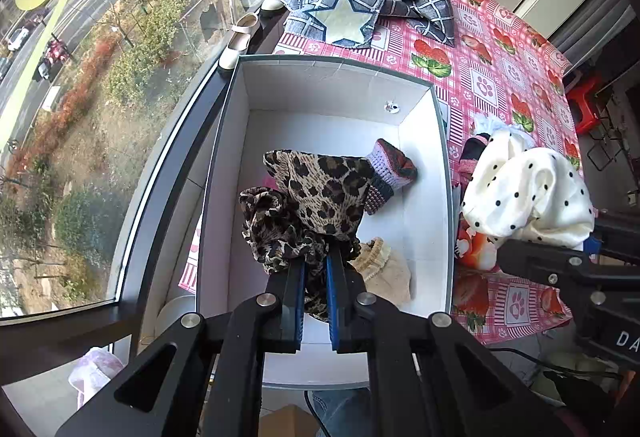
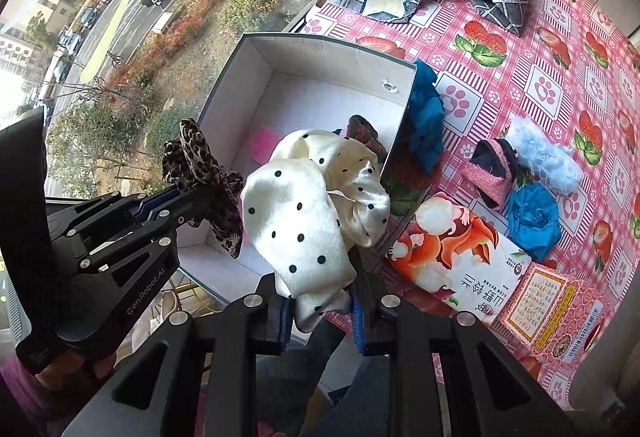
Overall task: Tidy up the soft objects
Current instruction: 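Carry the leopard scrunchie and polka-dot scrunchie with both grippers over the white box, then lower both grippers into the box and open them to release the scrunchies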
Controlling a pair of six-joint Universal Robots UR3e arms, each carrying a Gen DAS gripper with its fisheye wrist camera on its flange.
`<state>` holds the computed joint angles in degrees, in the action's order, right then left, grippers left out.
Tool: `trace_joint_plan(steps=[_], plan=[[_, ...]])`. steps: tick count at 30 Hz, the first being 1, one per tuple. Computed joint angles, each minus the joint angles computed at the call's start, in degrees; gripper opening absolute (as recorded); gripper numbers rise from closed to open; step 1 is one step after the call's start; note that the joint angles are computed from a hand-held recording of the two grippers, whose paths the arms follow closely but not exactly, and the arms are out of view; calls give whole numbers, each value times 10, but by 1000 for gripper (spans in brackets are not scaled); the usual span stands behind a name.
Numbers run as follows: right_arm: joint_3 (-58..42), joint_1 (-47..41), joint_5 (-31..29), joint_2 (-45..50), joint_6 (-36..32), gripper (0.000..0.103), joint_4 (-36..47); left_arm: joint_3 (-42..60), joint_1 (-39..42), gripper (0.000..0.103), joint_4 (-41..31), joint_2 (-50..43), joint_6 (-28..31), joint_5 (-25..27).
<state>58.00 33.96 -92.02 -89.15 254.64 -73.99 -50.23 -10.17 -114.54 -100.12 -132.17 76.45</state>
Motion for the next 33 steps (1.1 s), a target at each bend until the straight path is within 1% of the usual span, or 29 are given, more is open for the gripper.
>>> trace_joint_plan(steps=[7, 19, 25, 33], plan=[[-9, -25, 10, 16, -36, 24, -3, -8, -10, 10, 19, -13, -14, 16], [20, -72, 36, 21, -81, 24, -29, 1, -41, 10, 44, -50, -38, 39], [45, -107, 42, 13, -105, 24, -41, 27, -63, 10, 59, -84, -59, 48], [108, -159, 59, -13, -131, 24, -71, 81, -87, 10, 72, -142, -88, 64]])
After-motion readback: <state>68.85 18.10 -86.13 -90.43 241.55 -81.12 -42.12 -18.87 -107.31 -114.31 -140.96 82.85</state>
